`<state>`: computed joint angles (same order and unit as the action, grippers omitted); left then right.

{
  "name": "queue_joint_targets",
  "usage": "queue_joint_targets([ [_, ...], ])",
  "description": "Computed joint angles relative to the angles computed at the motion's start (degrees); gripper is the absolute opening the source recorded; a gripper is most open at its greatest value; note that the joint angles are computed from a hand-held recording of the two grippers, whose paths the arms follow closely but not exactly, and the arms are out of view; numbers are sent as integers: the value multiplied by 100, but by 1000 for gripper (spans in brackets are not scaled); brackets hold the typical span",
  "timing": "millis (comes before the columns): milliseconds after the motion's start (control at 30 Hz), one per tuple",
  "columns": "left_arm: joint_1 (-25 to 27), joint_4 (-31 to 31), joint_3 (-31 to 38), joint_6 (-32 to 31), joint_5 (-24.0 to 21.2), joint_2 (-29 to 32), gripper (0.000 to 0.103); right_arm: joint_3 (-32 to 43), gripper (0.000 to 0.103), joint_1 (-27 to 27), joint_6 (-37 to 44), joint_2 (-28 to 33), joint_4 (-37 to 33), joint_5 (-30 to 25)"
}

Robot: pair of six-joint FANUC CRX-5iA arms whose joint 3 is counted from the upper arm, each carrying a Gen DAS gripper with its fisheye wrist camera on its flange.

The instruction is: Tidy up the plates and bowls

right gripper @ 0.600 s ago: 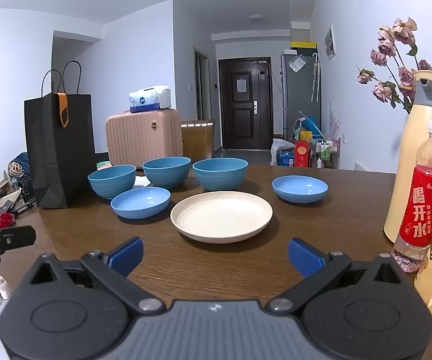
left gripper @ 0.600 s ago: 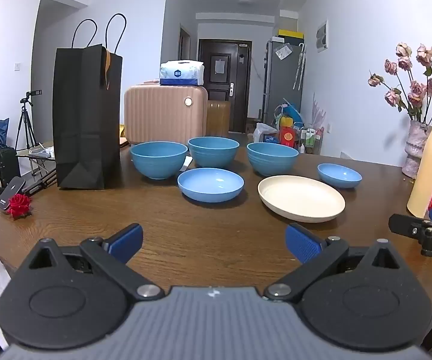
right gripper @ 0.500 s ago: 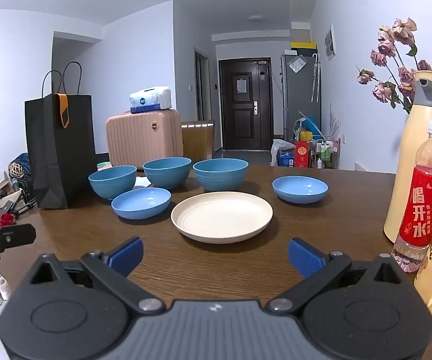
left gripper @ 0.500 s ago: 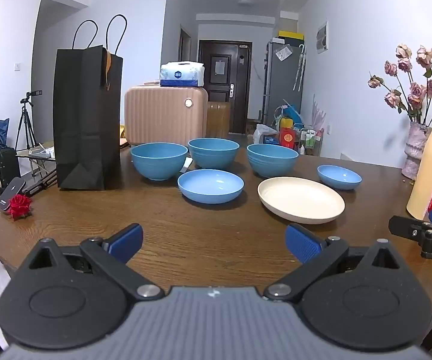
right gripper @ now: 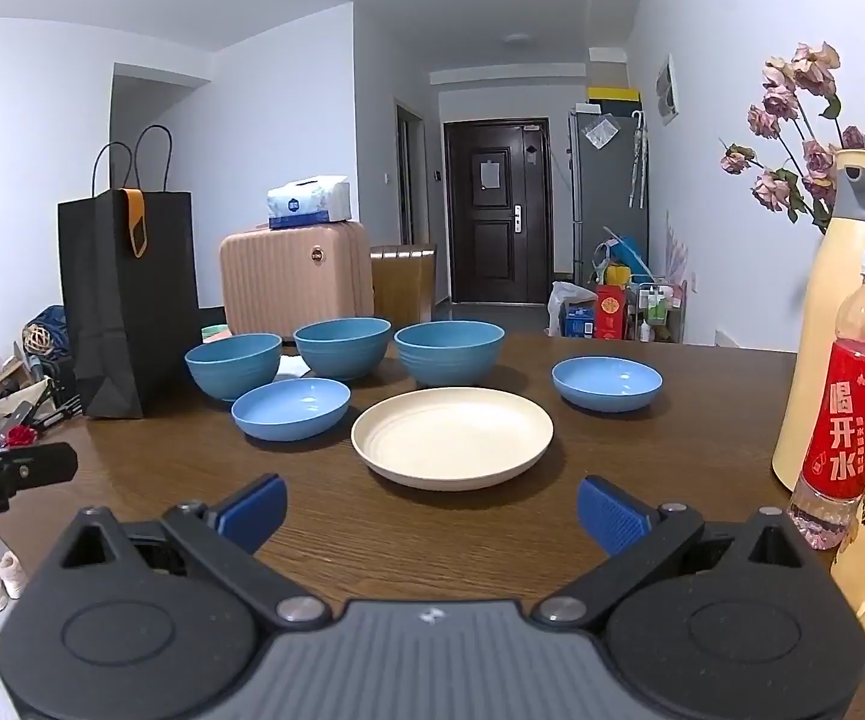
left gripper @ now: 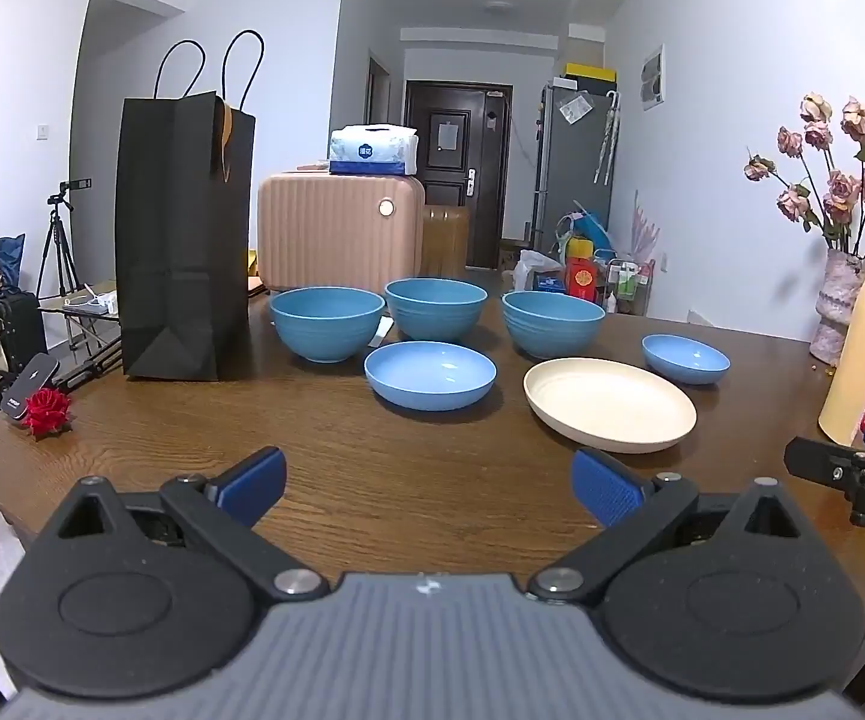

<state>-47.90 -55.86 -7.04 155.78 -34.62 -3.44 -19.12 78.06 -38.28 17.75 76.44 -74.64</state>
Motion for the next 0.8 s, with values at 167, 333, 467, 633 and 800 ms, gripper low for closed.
queue_joint_targets([
  [167,23,16,-18,-17,35,-29,103,76,103,-28,63,47,21,8],
  [333,60,39,-19,-63,89,-53,103,146,103,-32,109,76,43,-10],
  [467,59,39,-13,-68,87,-51,103,103,103,-20,87,37,50,-17],
  [633,67,75,3,-104,93,-60,103,91,103,-19,89,25,79,-12],
  [800,86,130,46,-147,51,-48,103,133,103,-12,183,20,26,-3],
])
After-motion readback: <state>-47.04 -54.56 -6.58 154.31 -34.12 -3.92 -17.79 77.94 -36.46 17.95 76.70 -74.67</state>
